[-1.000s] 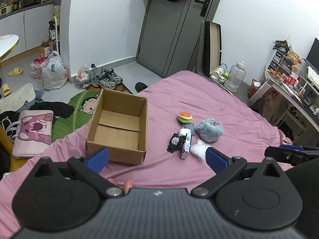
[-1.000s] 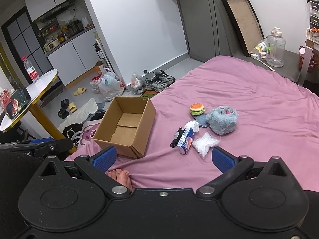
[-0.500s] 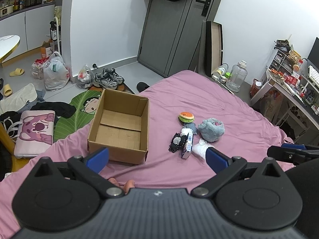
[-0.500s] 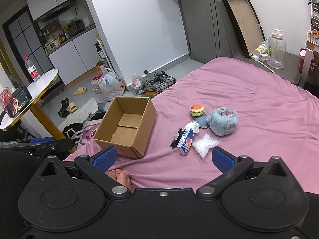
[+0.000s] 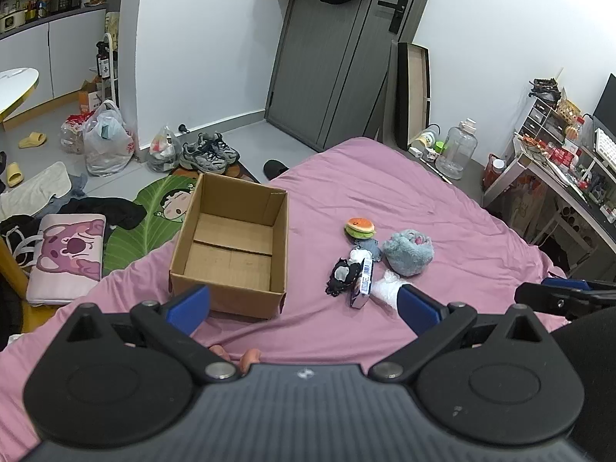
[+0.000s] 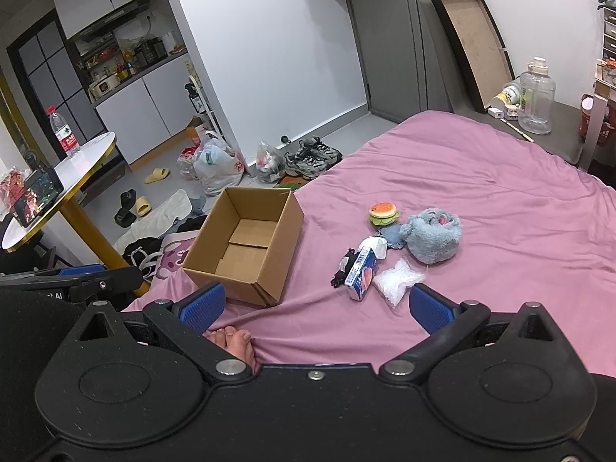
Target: Organize soft objects
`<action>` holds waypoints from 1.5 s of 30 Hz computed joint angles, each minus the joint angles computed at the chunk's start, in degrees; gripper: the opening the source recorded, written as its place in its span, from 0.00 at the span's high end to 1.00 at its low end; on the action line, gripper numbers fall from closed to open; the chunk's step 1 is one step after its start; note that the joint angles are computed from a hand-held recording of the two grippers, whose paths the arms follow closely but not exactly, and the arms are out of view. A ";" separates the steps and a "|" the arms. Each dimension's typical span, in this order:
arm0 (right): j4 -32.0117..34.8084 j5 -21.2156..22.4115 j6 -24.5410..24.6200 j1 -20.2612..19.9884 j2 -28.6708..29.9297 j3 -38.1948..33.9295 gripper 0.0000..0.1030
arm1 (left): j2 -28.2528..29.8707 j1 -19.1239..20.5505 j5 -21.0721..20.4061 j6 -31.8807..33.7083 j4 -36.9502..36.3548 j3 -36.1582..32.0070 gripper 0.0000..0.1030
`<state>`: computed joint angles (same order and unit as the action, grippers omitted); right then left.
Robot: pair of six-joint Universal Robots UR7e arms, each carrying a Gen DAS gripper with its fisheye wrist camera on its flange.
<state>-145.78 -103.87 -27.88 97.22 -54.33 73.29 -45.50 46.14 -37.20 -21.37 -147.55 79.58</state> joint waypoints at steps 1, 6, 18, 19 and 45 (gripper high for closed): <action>0.53 0.13 0.02 -0.02 -0.08 -0.19 0.00 | -0.04 0.06 -0.14 0.31 -0.32 0.04 0.00; 0.88 1.02 -1.29 -0.31 0.17 -0.67 0.00 | -0.07 0.53 0.11 1.01 0.15 -0.35 0.00; 0.53 1.05 -0.62 -2.14 2.72 -3.11 0.00 | 2.16 2.43 0.20 4.58 -2.28 -3.18 0.00; 0.08 1.42 -0.61 -2.43 2.86 -3.13 0.00 | 2.41 2.61 0.19 4.89 -2.33 -3.54 0.00; -1.27 5.94 -0.52 -7.65 9.33 -10.58 0.01 | 12.77 7.97 -5.11 16.75 2.53 -20.11 0.01</action>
<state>-147.04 -97.93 -28.39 89.57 -45.00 62.71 -32.74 54.11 -42.31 -4.62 -145.02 59.47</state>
